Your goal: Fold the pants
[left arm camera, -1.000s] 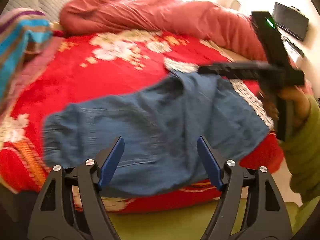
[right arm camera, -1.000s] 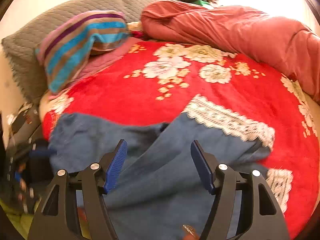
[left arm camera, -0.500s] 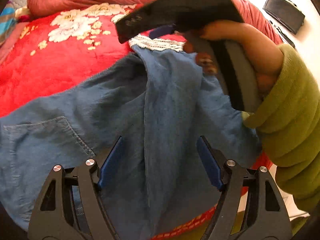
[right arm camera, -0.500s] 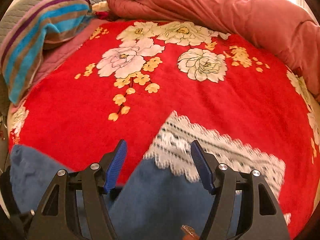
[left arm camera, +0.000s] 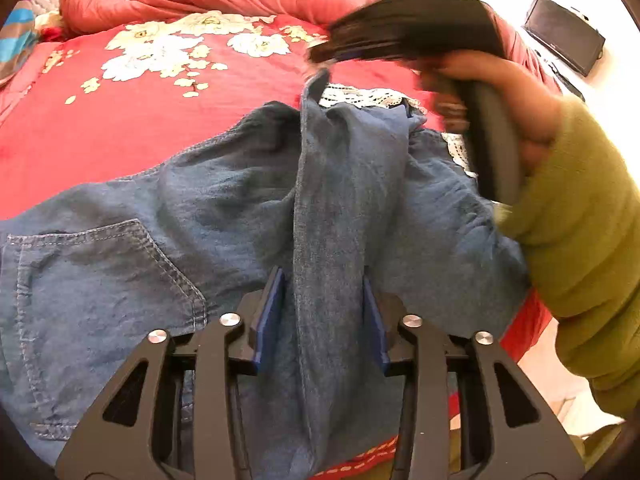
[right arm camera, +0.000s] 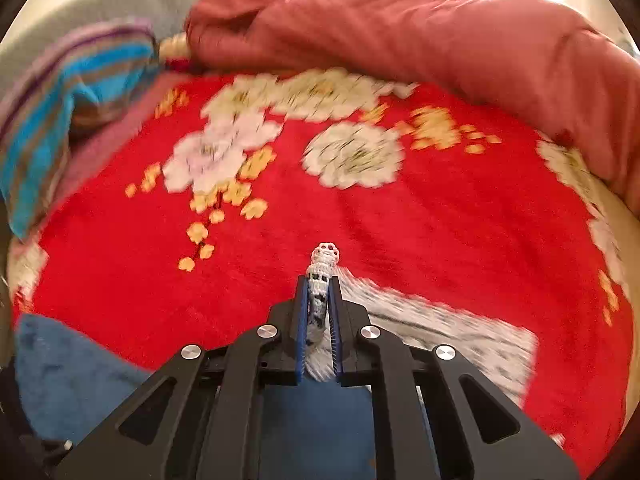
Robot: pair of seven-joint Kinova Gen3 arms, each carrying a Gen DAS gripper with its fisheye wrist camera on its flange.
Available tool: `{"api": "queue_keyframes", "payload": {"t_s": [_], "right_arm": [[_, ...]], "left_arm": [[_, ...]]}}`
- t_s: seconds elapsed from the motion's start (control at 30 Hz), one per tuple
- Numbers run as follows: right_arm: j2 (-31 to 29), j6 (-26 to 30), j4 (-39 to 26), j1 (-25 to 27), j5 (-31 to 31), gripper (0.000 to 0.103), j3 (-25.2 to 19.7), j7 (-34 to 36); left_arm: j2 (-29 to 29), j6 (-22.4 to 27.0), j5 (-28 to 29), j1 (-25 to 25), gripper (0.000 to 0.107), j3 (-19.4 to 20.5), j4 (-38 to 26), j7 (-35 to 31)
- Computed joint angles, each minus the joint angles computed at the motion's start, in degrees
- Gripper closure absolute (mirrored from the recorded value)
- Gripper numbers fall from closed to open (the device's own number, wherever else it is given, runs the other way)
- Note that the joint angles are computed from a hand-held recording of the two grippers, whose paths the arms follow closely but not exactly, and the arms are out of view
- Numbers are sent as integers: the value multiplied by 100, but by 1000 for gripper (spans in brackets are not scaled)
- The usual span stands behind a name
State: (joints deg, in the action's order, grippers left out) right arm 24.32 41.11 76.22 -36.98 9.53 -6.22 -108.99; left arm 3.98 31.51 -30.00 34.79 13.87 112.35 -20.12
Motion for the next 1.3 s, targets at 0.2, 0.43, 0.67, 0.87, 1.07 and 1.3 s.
{"api": "queue_keyframes", "payload": {"t_s": [0.2, 0.43, 0.67, 0.87, 1.07, 1.3], "right_arm": [[-1307, -823, 1441, 628, -501, 94, -128, -96], [-2840, -1120, 2854, 1303, -1307, 94, -233, 122], [-3851, -629, 3722, 1661, -1557, 94, -439, -54], [-4163, -292, 4225, 1745, -1773, 94, -454, -258], [-4257, -197, 4531, 1732, -1922, 94, -400, -296], [-4289, -101, 4613, 1785, -2069, 94, -278, -236]], "left_arm": [[26, 413, -795, 214, 70, 74, -71, 696], [-13, 811, -1123, 360, 107, 152, -197, 620], [-102, 1257, -1258, 571, 107, 437, -249, 340], [-21, 1356, -831, 582, 107, 476, -320, -193], [97, 1604, -682, 730, 107, 431, -471, -392], [257, 1826, -499, 860, 107, 400, -635, -746]]}}
